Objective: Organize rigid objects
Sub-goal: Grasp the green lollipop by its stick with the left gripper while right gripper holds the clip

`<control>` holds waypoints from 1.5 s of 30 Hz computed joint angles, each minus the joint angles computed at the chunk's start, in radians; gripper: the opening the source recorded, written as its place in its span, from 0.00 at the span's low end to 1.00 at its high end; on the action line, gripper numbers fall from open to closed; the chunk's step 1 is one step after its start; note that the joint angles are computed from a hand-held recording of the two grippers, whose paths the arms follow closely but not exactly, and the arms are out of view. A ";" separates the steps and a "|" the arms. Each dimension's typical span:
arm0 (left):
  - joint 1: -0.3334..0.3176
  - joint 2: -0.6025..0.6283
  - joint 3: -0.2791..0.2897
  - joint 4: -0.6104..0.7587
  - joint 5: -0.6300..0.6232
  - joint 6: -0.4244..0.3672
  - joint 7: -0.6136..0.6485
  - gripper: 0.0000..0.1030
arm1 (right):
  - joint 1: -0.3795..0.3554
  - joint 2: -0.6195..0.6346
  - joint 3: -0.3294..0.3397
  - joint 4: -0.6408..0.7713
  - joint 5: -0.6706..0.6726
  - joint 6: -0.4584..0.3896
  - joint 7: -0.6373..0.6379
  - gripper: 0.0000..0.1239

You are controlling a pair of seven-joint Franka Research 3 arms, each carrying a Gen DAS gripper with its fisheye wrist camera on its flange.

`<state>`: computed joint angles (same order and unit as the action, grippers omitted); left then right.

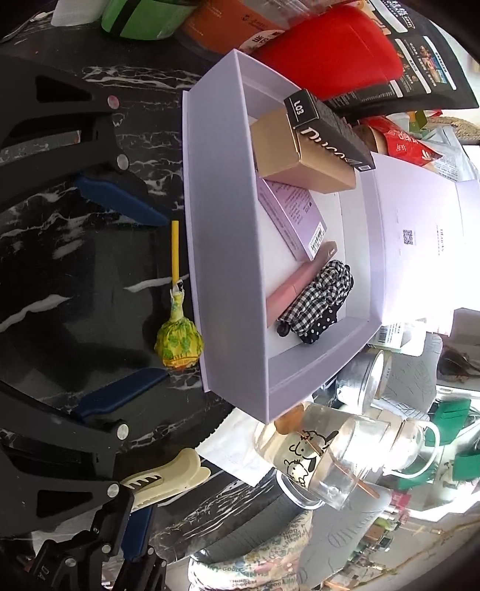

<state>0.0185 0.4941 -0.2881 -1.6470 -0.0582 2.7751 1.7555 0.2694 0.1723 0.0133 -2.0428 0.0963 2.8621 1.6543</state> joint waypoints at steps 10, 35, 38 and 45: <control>0.054 -0.020 -0.055 -0.059 -0.054 0.114 0.030 0.78 | -0.005 -0.006 0.003 -0.002 0.005 0.005 -0.001 0.16; 0.101 0.004 -0.114 -0.053 0.038 0.188 0.040 0.79 | -0.028 0.023 0.006 0.035 0.062 -0.001 -0.049 0.16; 0.043 0.011 -0.051 -0.023 0.064 0.141 0.006 0.79 | -0.030 0.031 0.009 0.047 0.077 -0.013 -0.068 0.16; -0.036 0.037 0.031 0.042 0.105 0.029 -0.086 0.79 | -0.036 0.038 0.008 0.059 0.109 -0.018 -0.091 0.17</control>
<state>-0.0172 0.5313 -0.2576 -1.6054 0.0463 2.8044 1.6693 0.2334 0.2108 0.0209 -1.9843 0.2050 2.8437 1.5636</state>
